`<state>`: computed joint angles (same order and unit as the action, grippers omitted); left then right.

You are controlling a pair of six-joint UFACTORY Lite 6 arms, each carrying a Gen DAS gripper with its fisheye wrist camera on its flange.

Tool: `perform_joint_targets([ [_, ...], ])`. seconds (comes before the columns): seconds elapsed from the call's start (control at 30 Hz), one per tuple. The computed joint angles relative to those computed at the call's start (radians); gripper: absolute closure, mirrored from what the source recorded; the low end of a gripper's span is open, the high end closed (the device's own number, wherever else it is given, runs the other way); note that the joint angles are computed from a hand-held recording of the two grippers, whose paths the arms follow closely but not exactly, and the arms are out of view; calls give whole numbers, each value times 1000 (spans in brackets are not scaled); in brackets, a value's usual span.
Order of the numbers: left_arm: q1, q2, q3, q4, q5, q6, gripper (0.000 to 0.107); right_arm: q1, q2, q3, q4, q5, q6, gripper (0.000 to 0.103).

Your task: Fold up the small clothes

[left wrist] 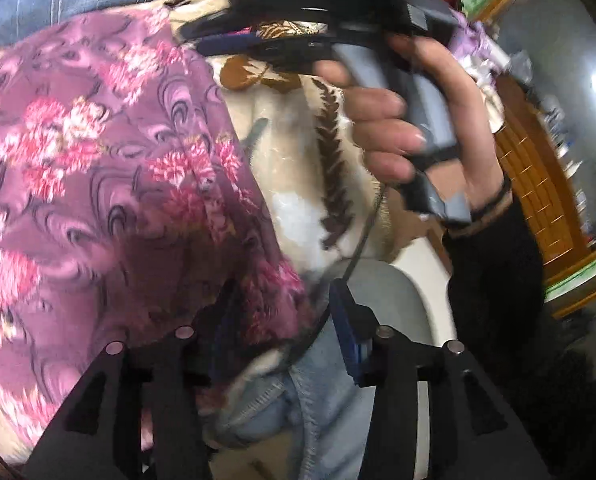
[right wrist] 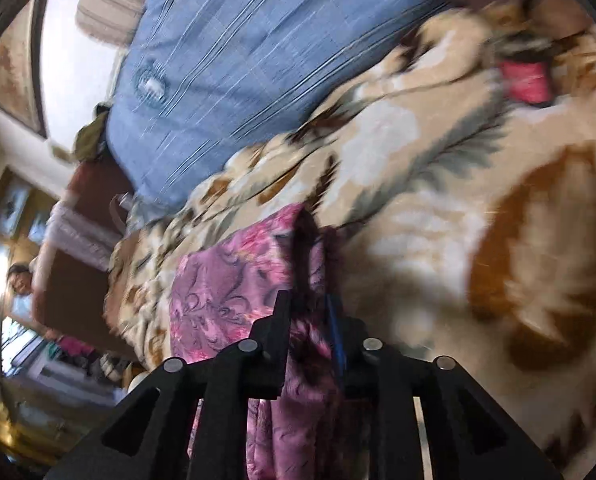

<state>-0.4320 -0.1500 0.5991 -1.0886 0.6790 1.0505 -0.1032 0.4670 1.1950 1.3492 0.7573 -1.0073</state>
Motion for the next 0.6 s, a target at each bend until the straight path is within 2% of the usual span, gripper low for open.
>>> perform_joint_targets([
  [0.07, 118, -104, -32, 52, 130, -27, 62, -17, -168, -144, 35, -5, -11, 61],
  [0.13, 296, -236, -57, 108, 300, -20, 57, -16, -377, -296, 4, -35, 22, 54],
  [0.2, 487, -316, -72, 138, 427, 36, 44, 5, -551, -435, -4, -60, 58, 54],
  [0.27, 651, -343, -70, 163, 473, 86, 41, 45, -668, -548, 12, -80, 75, 54],
  [0.33, 779, -289, -53, 199, 450, 118, 41, 166, -724, -620, 17, -187, 120, 54],
  [0.4, 869, -196, -24, 218, 404, 130, 41, 290, -685, -611, -17, -311, 204, 59],
  [0.43, 915, -144, -9, 215, 397, 150, 41, 349, -662, -595, -94, -379, 308, 66],
  [0.53, 1000, -46, 19, 221, 389, 190, 41, 463, -602, -576, -389, -548, 622, 98],
  [0.6, 1004, -41, -4, 228, 367, 206, 41, 467, -653, -611, -567, -564, 831, 99],
])
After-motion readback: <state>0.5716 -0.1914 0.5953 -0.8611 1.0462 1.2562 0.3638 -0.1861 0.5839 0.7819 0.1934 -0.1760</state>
